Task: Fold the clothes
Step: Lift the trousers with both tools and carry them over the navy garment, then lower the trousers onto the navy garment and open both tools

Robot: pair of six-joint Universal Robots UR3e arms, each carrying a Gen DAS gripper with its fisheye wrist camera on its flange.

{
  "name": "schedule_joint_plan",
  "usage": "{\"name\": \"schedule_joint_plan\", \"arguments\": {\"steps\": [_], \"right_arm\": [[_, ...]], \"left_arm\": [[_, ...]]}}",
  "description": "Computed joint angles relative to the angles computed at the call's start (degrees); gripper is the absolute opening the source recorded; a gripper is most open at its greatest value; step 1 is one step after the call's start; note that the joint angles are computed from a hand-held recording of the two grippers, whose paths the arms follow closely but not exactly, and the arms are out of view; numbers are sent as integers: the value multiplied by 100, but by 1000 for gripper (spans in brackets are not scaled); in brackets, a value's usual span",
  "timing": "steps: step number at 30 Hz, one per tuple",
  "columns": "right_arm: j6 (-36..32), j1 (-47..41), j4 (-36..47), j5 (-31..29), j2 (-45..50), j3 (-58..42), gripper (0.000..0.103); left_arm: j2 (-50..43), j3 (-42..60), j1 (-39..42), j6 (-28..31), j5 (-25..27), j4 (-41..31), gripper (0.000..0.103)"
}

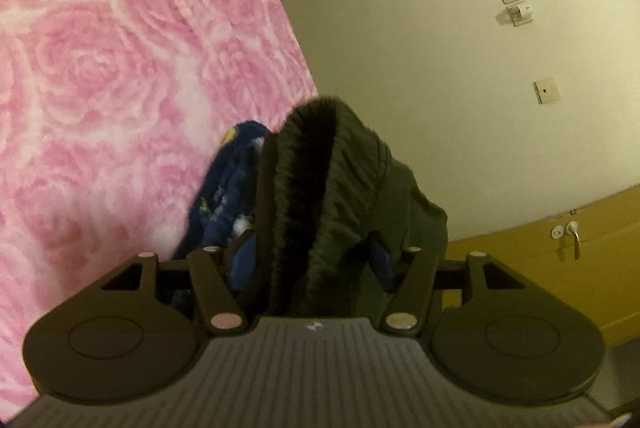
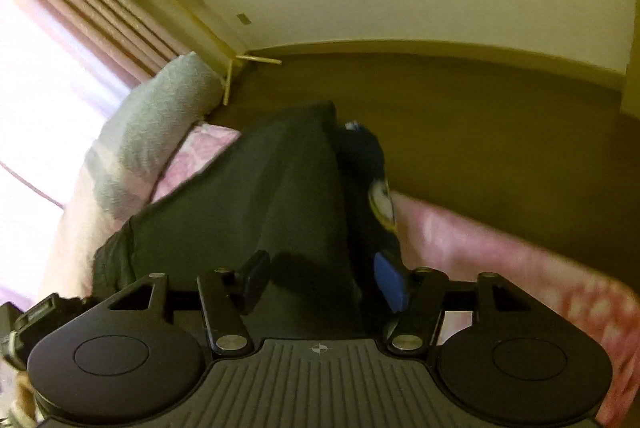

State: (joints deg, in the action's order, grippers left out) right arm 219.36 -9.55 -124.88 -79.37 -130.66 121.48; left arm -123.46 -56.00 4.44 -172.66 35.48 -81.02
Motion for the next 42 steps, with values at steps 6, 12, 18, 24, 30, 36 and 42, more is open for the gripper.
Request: {"name": "schedule_joint_plan", "arguments": {"steps": [6,12,18,24,30,36,42], "right_arm": [[409,1854,-648,-1960,128,58,61],[-621,2748,-1873,-3337,1964,-861,58],[-1899,2575,-3177,-3544,3844,-1808,50],[-2018,2503,-3575,-3710,4864,-1514,50],[-1759,2464,-3394,-3645,4872,-1596,50],[-1020,2785,-2800,-3944,3712,-1330,51],[-161,4031,-1841,-4697,2426,-817,50]], "left_arm": [[524,-171,233,-55,192,906,38],[502,395,-604,778,1038,1501,18],[6,224,-1413,374,2205,3117,17],[-426,-102,-1655,306,2716,4090,22],[-544,-364,-1626,314,2695,4529,23],[432,-917,-1319,366,2382,4097,22],[2187,-2952,-991,823,2139,4189,21]]}}
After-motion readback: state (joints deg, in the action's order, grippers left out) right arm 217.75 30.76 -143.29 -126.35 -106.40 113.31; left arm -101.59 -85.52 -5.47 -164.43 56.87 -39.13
